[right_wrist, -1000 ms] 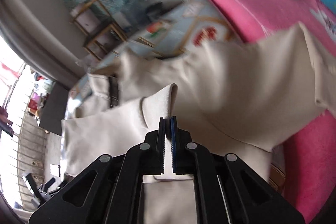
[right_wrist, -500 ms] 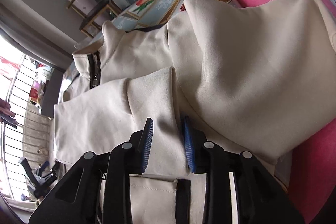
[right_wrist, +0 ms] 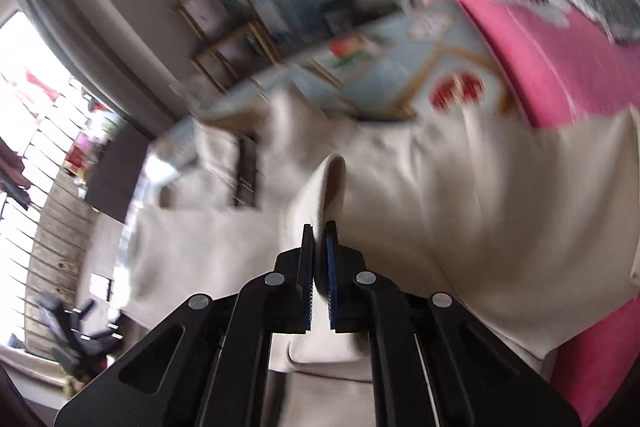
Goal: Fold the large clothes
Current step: 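Carry the held sleeve across the jacket front toward the other sleeve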
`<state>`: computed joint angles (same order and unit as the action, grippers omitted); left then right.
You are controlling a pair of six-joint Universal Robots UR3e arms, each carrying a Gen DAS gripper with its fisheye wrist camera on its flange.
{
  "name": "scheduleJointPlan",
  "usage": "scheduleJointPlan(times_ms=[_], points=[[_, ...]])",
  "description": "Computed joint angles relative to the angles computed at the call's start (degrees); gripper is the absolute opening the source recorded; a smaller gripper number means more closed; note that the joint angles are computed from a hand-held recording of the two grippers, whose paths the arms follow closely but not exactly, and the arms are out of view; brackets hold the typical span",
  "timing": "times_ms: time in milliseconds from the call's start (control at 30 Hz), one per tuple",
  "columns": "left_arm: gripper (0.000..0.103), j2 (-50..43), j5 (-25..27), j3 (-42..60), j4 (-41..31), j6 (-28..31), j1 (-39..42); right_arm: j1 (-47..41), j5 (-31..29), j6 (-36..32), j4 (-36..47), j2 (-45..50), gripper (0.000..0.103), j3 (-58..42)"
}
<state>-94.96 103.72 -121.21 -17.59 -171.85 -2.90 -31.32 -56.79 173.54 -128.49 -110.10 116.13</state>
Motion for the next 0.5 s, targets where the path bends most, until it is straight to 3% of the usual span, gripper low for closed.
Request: scheduleJointPlan(times_ms=[133,333,433,500], points=[[0.097,0.4,-1.4,-0.1,-0.6,-0.3,1.0,-4.0,1.8,-0.9,0.8,-3.7,0.006,0.5],[0.097,1.2,-3.6,-0.1,-2.2,0.0,2.2,-2.2,-11.7,-2.1,-5.0,8.3,0.006,8.7],[0.097,2.3,-5.5,0.2,-4.7,0.5,3.4,-4.1,-11.4,-1.9,-6.3,4.4,0.008,11.3],[0.097,4.1,-7.7,0.1,-7.4,0.7,4.9,-2.5,-14.1,-0.7,-6.8,2.2,0.011,10.5]])
